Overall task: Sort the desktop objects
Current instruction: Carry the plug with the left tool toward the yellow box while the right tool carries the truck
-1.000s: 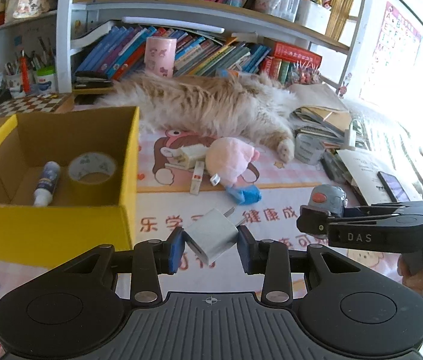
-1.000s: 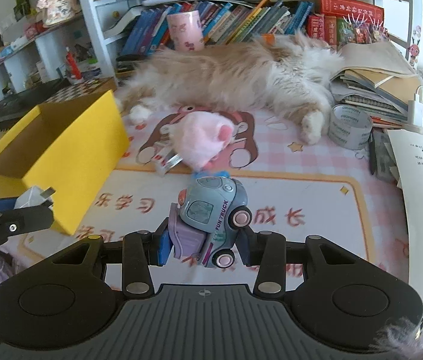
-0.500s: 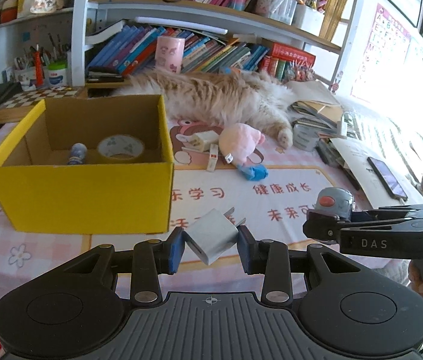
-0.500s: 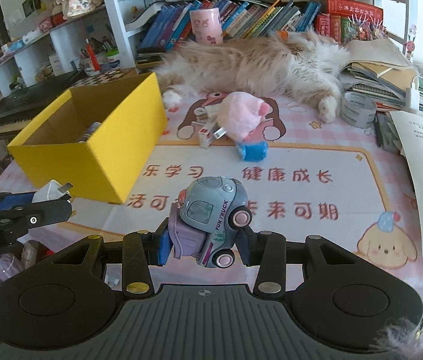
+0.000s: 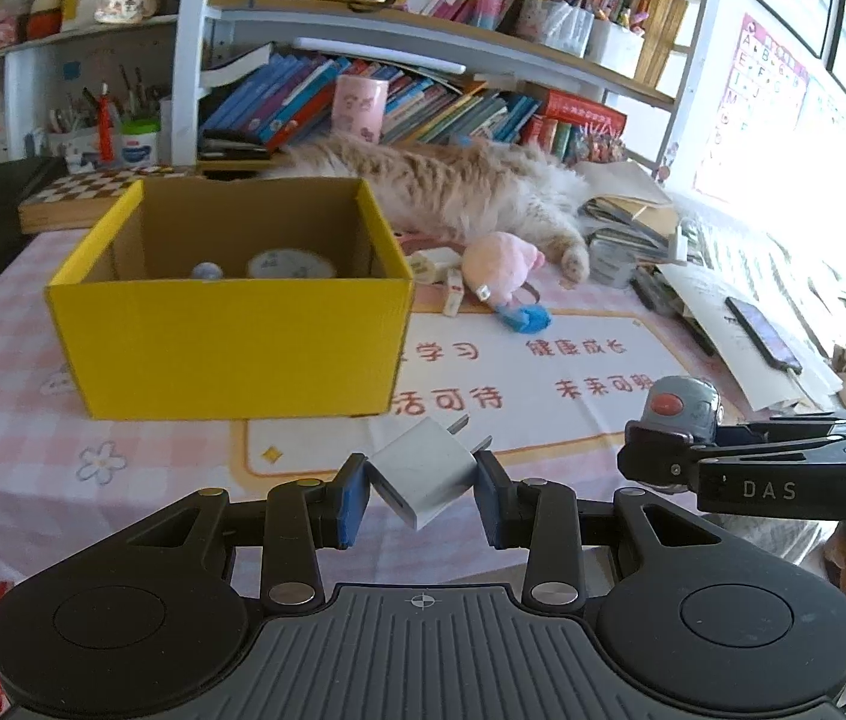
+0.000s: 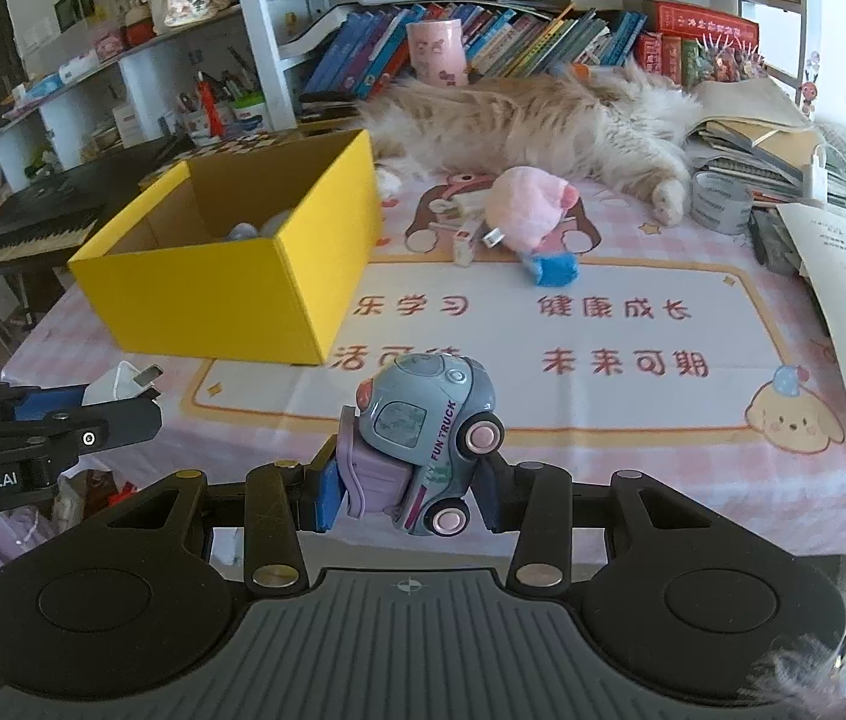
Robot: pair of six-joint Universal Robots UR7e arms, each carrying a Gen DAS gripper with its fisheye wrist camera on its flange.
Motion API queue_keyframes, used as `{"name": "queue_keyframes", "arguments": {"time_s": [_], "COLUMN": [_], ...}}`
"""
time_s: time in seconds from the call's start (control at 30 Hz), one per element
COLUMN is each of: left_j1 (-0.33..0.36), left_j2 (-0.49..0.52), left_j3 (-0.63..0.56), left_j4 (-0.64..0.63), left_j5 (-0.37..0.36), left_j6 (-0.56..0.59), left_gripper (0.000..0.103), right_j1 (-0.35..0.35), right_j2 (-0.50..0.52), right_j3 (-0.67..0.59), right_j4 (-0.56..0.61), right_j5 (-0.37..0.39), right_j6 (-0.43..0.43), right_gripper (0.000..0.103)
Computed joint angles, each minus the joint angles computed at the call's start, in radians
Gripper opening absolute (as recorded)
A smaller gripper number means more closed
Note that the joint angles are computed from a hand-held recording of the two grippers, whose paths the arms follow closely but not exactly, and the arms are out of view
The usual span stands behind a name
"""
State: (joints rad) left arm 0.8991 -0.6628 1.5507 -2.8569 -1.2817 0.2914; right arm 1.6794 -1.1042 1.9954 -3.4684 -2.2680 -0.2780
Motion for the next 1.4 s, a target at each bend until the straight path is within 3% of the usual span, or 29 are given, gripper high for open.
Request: {"name": "queue_keyframes", "arguments": {"time_s": [0.4,1.0,1.4], "left_j1": [0.033,0.071,0.086], "left_j2": [-0.062,-0.112,-0.099], "left_j3": [0.051,0.087,0.038], "left_j4": [-0.01,-0.068,-0.114], "left_j5": [0.025,0.056,0.045], "left_j6": [0.004,-0.014,-0.028], "left_gripper": [0.036,0.036,0.036], "right_j1": [0.046,0.077,0.093], "right_j2": [0.071,0.159,0.197], "right_j3": [-0.03,-0.105,-0.193], "right_j4": [0.011,0.06,0.1], "right_j5": [0.001,0.067,0.11], "right_j6": [0.017,0.013,-0.018], "right_gripper": [0.039,0.039,0.039]}}
